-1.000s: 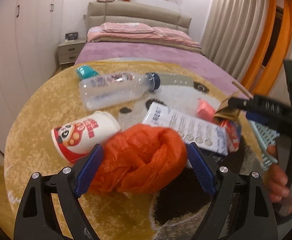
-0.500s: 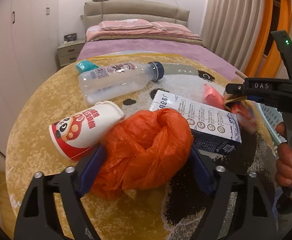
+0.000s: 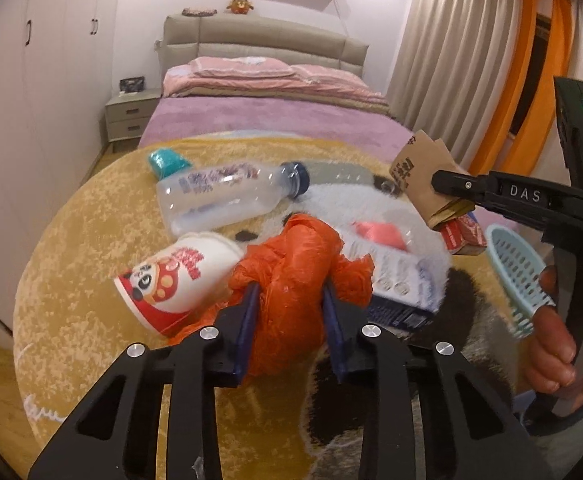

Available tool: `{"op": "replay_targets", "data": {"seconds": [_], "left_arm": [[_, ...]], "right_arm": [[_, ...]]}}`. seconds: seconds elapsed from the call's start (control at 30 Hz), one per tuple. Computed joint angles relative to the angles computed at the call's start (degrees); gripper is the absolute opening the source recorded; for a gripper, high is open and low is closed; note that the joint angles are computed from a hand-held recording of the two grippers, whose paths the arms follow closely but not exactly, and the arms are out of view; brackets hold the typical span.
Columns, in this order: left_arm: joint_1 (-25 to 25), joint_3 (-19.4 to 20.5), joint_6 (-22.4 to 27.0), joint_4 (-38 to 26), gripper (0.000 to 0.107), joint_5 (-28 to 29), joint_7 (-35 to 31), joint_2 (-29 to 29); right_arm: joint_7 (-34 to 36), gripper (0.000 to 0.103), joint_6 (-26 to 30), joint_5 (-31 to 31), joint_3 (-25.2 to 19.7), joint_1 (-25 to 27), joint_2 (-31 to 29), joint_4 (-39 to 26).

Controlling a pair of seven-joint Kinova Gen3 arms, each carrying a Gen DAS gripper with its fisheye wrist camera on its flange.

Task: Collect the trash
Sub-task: 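Carry the bag and booklet to the blue basket and release both inside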

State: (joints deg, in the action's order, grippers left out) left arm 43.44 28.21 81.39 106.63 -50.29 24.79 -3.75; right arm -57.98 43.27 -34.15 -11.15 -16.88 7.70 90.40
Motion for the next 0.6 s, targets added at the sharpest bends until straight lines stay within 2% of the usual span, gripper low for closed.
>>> {"op": "replay_targets", "data": {"seconds": [0.1, 0.23, 0.43, 0.6], "left_arm": [[0.4, 0.6, 1.7, -1.4, 0.028, -2.0, -0.6, 0.2], [0.4, 0.3, 1.3, -3.0, 0.028, -4.5, -2.7, 0.0], [-0.1, -1.0, -0.7, -6.3, 0.028, -7.8, -7.7, 1.9], [-0.3, -2.9, -3.7, -8.2, 0.028, -9.1, -10.8, 3.0]], "right_arm": [[3.3, 0.014, 0.0, -3.8, 0.1, 1.6, -1.4, 0.6], [6.9, 0.014, 1.7, -8.7, 1.6, 3.2, -2.3, 0.7], [14.3, 0.014, 9.6, -19.1, 3.5, 8.4, -0.9, -1.3], [15.0, 0.014, 10.6, -20.9, 4.6, 10.3, -1.4, -1.8]]}}
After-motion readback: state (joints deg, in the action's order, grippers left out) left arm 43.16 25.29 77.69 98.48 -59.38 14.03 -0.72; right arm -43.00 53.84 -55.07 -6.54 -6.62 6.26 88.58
